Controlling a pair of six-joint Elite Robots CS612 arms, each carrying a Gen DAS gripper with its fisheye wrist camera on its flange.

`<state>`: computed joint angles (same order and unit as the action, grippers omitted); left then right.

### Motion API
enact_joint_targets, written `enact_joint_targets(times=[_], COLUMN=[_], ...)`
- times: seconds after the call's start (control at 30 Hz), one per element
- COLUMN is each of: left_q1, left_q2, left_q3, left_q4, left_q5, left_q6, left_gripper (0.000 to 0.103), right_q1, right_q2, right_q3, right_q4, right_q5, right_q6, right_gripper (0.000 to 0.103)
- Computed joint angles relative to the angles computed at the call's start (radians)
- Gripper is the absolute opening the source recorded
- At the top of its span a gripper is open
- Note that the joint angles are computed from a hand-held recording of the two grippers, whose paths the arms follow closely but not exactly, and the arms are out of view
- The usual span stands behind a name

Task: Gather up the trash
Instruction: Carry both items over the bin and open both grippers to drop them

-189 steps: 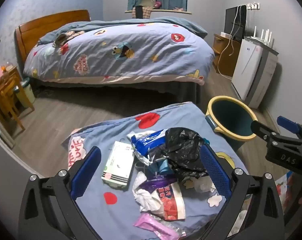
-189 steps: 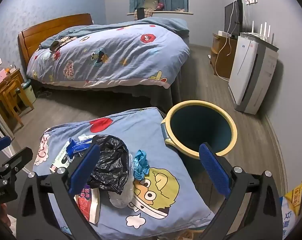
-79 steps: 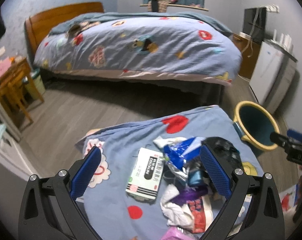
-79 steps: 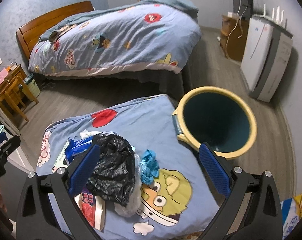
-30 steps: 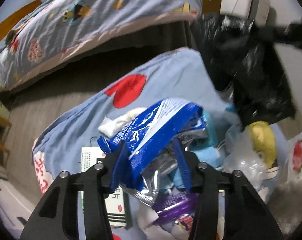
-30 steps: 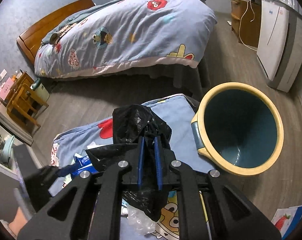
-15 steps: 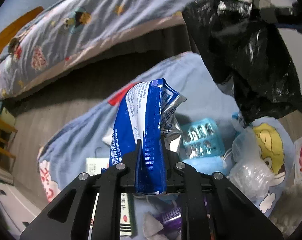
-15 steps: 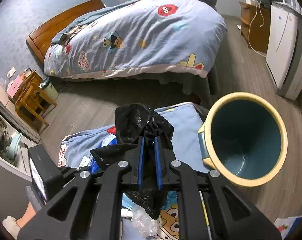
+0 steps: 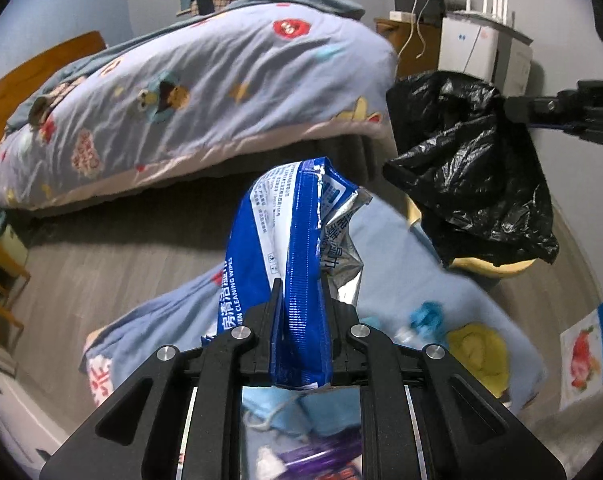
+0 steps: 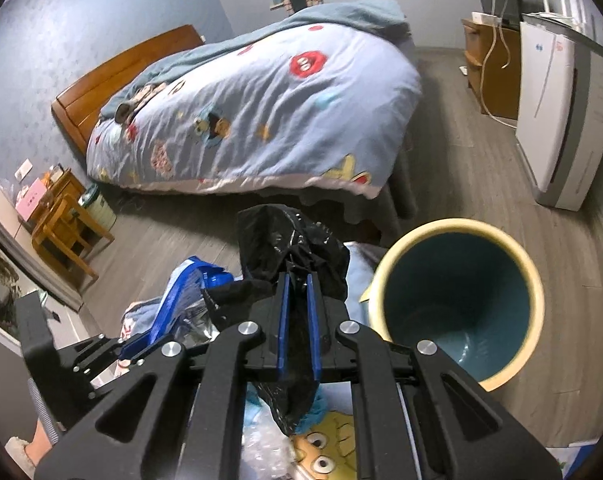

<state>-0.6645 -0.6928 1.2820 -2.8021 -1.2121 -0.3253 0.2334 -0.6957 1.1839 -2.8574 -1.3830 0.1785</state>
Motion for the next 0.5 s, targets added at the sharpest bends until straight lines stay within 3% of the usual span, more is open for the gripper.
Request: enact_joint_targets(times=[0.23, 0.5], left_q1=[-0.013, -0.03], left_q2=[0.036, 0.113], left_q3=[-0.08, -0.237], left_q4=[0.028, 0.109], left_q5=[-0.036, -0.069], left_q6=[0.013, 0.069], left_gripper=[0.016, 0.016], right_q1=[-0.056, -0.104], right_q2=[-0.011, 0.015], right_q3=[0.019, 0.007], right_q4=[-0.05, 0.019], right_q5=[-0.066, -0.179], right_q6=[0.056, 0.106], right_gripper=[0.008, 0.008])
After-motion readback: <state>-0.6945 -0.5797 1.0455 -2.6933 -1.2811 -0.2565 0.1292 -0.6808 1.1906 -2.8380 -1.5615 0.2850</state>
